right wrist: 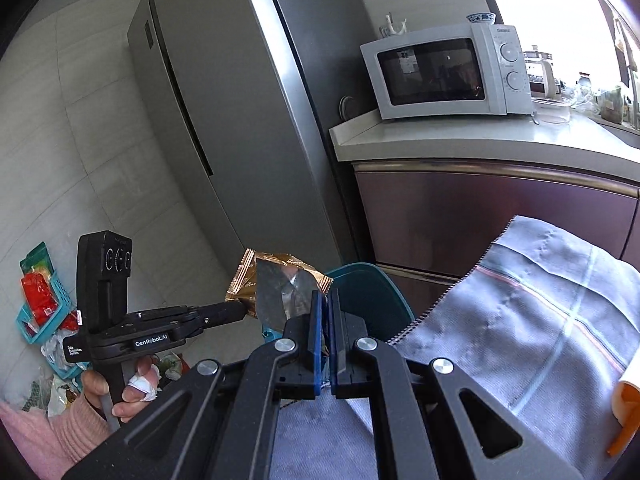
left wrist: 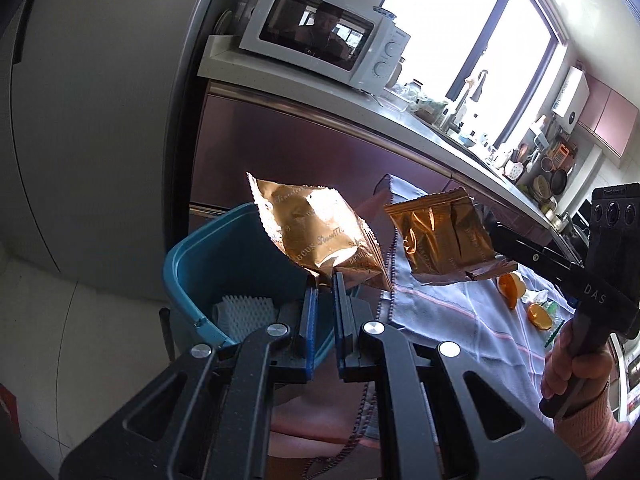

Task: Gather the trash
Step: 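Carry both gold wrappers over the teal bin and open both grippers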

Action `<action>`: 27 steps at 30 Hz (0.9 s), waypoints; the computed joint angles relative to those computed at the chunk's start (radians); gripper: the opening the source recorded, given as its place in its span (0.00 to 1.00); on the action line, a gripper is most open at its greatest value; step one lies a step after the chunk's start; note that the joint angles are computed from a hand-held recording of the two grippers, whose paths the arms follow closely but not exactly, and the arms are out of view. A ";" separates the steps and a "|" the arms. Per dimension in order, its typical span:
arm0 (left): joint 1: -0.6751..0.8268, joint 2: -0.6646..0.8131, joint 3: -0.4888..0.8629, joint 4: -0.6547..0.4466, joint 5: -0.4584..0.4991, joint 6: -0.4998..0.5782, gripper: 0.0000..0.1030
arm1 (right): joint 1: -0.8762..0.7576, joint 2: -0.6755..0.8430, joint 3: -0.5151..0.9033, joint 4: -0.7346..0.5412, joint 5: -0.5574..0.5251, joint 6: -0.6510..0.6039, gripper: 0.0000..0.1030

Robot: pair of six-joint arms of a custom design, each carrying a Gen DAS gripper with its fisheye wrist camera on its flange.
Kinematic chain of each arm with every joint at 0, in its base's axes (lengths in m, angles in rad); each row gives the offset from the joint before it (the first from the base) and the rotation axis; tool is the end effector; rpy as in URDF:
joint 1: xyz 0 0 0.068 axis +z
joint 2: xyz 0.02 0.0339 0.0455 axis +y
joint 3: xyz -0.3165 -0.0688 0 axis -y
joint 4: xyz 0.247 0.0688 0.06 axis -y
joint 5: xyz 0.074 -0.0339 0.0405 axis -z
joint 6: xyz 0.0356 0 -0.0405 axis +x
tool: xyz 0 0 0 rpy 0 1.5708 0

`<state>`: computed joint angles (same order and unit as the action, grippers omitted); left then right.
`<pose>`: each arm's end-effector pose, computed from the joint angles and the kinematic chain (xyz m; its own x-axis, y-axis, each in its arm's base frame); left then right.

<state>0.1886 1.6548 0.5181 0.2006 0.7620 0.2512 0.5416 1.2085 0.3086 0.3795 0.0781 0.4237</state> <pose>0.2640 0.0254 0.1497 -0.6999 0.0495 -0.7125 0.4547 0.8002 -0.3911 0.1757 0.1025 0.1988 -0.5758 0.1319 -0.8068 -0.2404 0.9159 0.3213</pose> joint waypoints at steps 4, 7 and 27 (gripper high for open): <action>-0.012 0.072 0.024 0.041 -0.037 -0.019 0.08 | -0.027 0.156 0.046 0.066 -0.045 -0.006 0.02; -0.038 0.122 0.035 0.075 -0.069 -0.041 0.08 | -0.042 0.254 0.082 0.095 -0.056 -0.015 0.02; -0.227 0.431 0.184 0.155 -0.250 -0.159 0.12 | -0.108 0.565 0.217 0.092 -0.093 0.042 0.14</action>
